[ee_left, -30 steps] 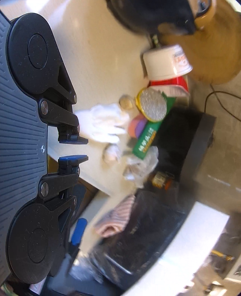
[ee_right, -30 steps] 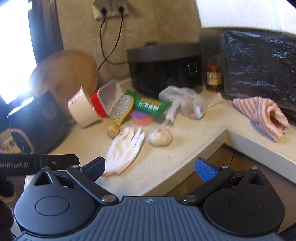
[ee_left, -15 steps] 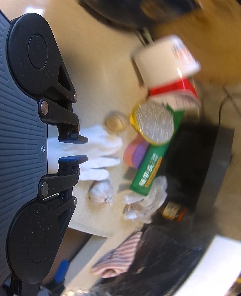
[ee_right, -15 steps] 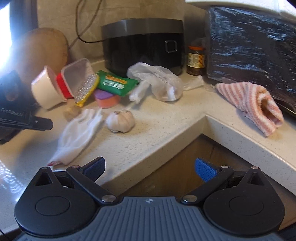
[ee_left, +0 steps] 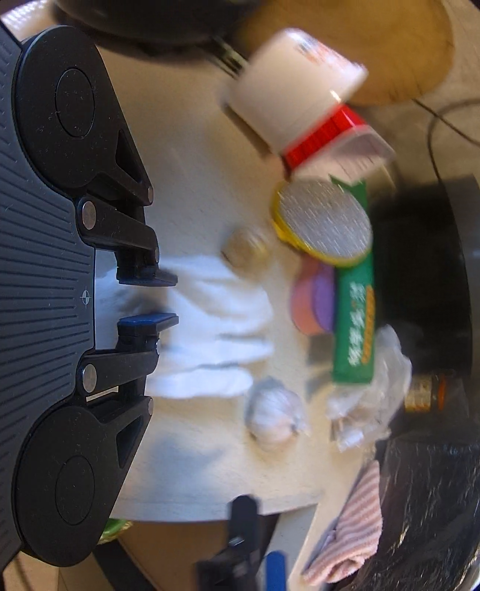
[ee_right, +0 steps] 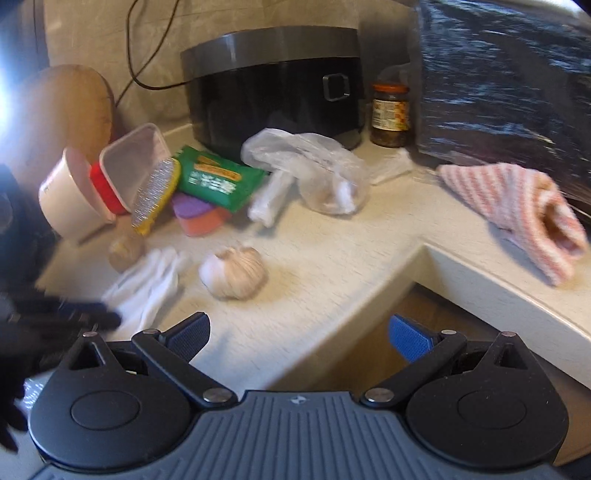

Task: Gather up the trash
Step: 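Move the left tool over the white glove while the right tool approaches the ginger root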

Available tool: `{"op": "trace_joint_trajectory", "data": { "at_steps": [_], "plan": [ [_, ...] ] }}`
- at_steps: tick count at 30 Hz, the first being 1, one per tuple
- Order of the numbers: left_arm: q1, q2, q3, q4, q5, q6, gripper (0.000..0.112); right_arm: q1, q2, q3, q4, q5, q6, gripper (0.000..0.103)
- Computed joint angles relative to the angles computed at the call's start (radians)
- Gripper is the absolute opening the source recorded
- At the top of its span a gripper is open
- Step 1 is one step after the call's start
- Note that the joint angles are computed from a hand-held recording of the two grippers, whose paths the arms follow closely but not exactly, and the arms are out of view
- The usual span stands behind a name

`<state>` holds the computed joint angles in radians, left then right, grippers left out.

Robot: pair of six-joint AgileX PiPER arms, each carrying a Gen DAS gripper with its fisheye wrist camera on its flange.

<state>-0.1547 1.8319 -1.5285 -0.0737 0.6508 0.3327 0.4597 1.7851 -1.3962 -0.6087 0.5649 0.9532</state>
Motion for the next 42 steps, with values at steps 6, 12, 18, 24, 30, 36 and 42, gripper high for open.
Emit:
{"op": "trace_joint_trajectory", "data": {
  "at_steps": [6,12,18,24,30,36,42],
  "plan": [
    [0.09,-0.087,0.076,-0.083,0.049,0.039,0.02,0.003,0.083,-0.108,0.159,-0.039,-0.173,0.103],
    [0.13,-0.081,0.025,-0.182,0.136,0.066,0.02,-0.03,0.135,-0.155,0.45,-0.044,-0.356,0.103],
    [0.137,-0.088,0.006,-0.248,0.171,0.137,0.02,-0.039,0.136,-0.159,0.494,-0.049,-0.372,0.103],
    [0.11,-0.076,0.011,-0.245,0.238,0.249,0.02,-0.044,0.129,-0.144,0.502,-0.061,-0.387,0.103],
    [0.133,-0.046,-0.023,-0.324,0.292,0.32,0.022,-0.041,0.13,-0.138,0.487,-0.07,-0.388,0.103],
    [0.11,-0.061,-0.001,-0.315,0.28,0.362,0.022,-0.033,0.131,-0.129,0.463,-0.082,-0.404,0.103],
    [0.067,-0.105,0.042,-0.136,0.142,0.231,0.024,-0.052,0.12,-0.109,0.54,-0.106,-0.486,0.103]
  ]
}}
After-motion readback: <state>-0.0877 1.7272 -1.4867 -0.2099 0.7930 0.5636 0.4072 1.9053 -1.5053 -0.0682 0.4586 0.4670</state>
